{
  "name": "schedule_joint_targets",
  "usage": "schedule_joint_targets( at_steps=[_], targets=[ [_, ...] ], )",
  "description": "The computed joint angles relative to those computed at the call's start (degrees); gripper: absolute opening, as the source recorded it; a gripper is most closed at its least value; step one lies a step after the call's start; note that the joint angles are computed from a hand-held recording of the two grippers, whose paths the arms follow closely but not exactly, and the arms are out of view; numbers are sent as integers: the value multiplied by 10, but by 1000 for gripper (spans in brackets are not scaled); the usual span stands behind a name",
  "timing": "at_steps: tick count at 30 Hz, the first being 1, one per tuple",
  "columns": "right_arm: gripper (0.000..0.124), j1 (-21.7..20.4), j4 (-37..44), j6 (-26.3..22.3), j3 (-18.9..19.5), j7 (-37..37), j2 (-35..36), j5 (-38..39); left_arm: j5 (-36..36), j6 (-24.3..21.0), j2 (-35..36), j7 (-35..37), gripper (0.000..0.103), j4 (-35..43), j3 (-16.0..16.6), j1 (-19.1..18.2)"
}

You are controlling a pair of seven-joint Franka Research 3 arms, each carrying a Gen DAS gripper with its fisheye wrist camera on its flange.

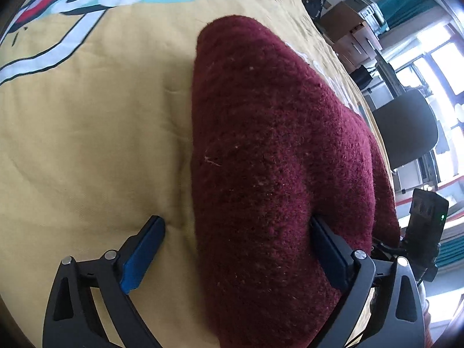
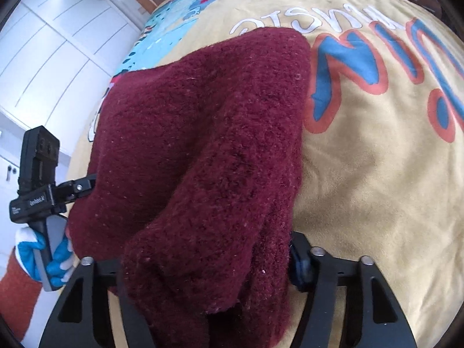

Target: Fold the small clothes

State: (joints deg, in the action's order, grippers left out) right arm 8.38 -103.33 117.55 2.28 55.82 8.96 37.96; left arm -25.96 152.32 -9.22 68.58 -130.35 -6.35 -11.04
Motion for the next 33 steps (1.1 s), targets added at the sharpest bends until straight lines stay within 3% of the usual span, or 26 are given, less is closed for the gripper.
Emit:
schedule_joint_targets(
  at_steps=[1,3,6,9,19,23,26,30,33],
  targets=[
    [54,0,0,1,0,-2,-1,2,-13,3,0,17,95,0,3,-4],
    [47,2,0,5,1,-6,-5,1,-96,15,0,83,66,1,20,-28],
    [44,5,-8,17,3,-19,-21,10,-82,32,-11,102,51,-2,5,-19],
    [43,11,-7,27,6,-30,-32,24,-75,35,-41,102,43,-18,10,-21],
    [42,57,-4,40,28,-57,-50,48,75,-19,-193,12,40,-98,24,11],
    [44,84,-21,68,37,-22,-45,-9,146,-56,-248,-32,40,-137,23,28],
    [50,85,-31,67,32,-13,-42,-16,170,-77,-255,-61,42,-161,24,23],
    [51,71,-29,60,22,-23,-47,-7,198,-70,-257,-99,48,-169,15,20],
    [53,63,-38,62,16,-29,-61,-1,247,-98,-235,-123,51,-134,-8,30]
  ],
)
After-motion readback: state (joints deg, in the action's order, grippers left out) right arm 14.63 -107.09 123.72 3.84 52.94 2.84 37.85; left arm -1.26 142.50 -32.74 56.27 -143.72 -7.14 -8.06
